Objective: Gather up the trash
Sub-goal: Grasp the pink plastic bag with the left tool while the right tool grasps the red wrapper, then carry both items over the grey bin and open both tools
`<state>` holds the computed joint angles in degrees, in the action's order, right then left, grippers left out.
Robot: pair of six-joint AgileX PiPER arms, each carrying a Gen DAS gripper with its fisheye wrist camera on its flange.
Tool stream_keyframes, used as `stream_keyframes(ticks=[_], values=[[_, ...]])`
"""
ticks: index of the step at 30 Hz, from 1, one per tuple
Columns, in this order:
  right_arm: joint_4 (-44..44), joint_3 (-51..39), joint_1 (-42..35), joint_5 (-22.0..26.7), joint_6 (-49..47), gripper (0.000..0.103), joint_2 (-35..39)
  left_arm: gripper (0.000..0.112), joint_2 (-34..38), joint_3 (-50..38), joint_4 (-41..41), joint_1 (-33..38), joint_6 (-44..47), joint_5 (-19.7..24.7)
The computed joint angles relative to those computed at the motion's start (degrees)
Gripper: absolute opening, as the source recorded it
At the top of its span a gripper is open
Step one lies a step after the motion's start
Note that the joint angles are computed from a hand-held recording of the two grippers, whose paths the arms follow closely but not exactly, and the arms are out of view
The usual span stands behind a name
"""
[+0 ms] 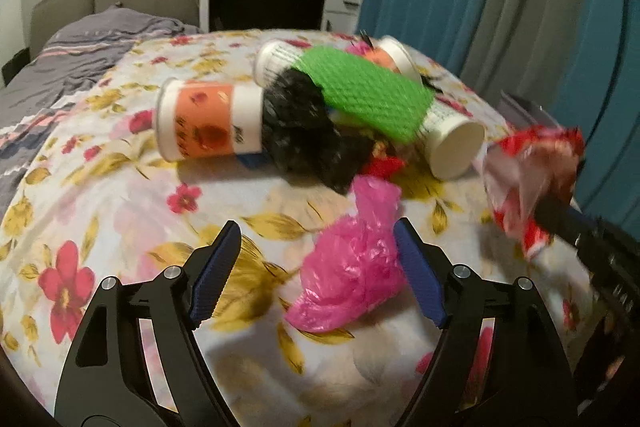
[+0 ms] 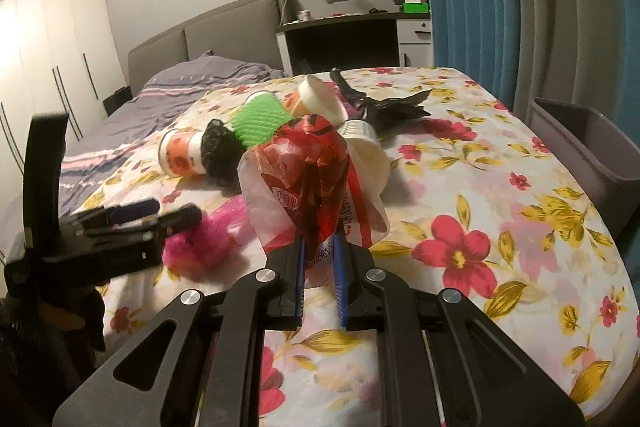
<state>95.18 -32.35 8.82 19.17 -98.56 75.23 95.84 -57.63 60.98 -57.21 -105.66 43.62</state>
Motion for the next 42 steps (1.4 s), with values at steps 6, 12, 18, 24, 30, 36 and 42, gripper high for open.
stream_keyframes(ticks=[6, 12, 18, 24, 30, 36, 42], values=[[-1.32, -0.49, -1.61, 0.82, 1.45, 0.013, -0.17, 0.043, -0.74, 0.37, -0.43, 0.86, 2.13, -4.33], [-2.75, -0.23, -1.31, 0.33, 3.28, 0.014, -1.58, 0.044, -0.62, 0.92, -0.48, 1.96, 2.52, -8.28], [-5.16, -0.49, -2.15, 0.88, 5.98, 0.014, -2.10, 0.043, -0.49, 0.85, -2.10, 2.38, 4.91, -11.08], [-6.10, -0.47, -2.93, 1.40, 6.75, 0.014, -2.61, 0.034, -0.61, 1.04, -1.33, 2.22, 3.44, -11.82], [-7.31, -0.60, -3.73, 1.40, 7.96, 0.014, -3.15, 0.031, -1.14, 0.30, 0.97, -0.25, 0.84, -6.88], [-9.24, -0.81, -5.75, 2.54, 9.80, 0.014, -4.00, 0.031, -4.15, -2.04, 3.55, -3.45, 1.08, -2.63], [-12.53, -2.37, -11.97, 6.21, 12.70, 0.014, -5.09, 0.031, -1.69, -11.73, 3.72, -4.08, 7.96, -1.45]])
